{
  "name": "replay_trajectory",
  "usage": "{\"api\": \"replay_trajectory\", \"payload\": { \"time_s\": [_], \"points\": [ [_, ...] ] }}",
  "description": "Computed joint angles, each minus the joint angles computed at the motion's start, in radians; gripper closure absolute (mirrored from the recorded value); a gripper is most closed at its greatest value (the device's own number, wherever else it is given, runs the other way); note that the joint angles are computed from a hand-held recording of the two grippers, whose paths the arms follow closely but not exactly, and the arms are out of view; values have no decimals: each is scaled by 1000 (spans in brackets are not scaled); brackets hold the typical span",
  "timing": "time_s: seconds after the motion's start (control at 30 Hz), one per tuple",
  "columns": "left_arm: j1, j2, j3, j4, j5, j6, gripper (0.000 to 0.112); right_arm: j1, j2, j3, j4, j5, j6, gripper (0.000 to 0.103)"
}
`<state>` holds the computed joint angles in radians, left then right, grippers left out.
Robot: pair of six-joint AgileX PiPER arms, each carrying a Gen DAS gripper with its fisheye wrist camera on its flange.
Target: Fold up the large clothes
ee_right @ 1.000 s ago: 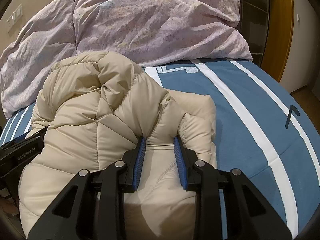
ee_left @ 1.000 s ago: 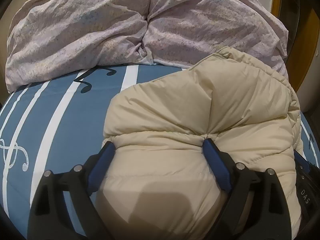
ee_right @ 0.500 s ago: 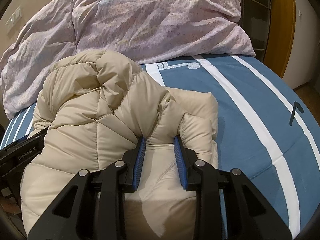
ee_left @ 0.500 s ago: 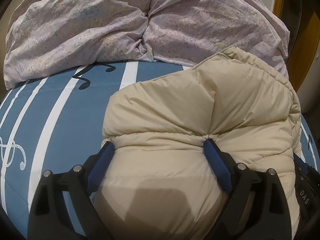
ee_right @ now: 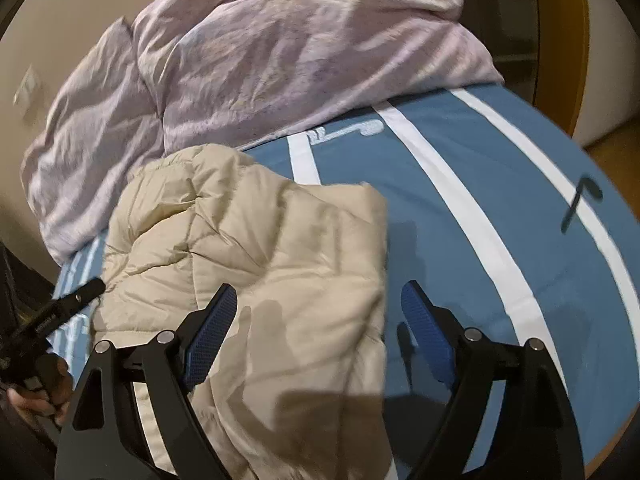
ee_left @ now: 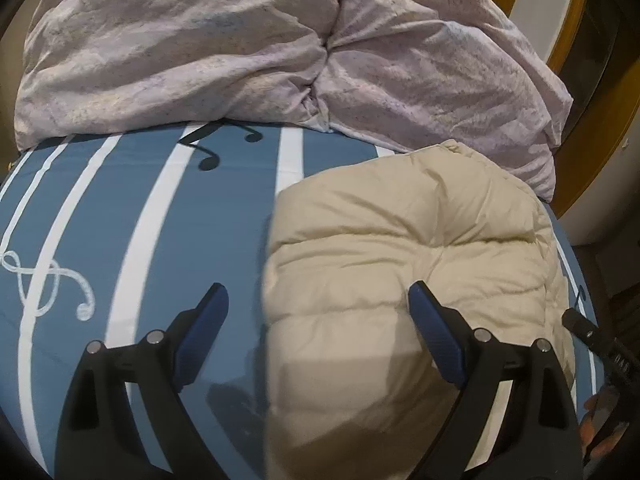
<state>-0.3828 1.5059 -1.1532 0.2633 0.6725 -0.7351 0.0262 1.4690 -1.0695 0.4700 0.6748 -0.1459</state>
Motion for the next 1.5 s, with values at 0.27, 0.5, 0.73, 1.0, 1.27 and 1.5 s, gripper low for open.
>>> {"api": "replay_trajectory", "payload": {
  "time_s": [0.27,0.5,0.73,1.0,1.27,1.5],
  "points": [
    [94,-76,94,-235,-17,174,22,-174,76,0,289,210,-176,14],
    [89,-101,106,-278,-2,210,23,-202,159,-26,387,305,-219,12],
    [76,-105,96,-273,10,221,23,-217,222,-57,456,375,-266,12],
    [92,-97,85,-321,9,260,23,-189,314,-118,534,477,-319,41],
    [181,-58,86,-600,6,471,30,-218,328,-93,602,502,-374,55],
    [232,-8,98,-829,4,627,32,-262,337,-63,629,535,-435,56]
  ]
}}
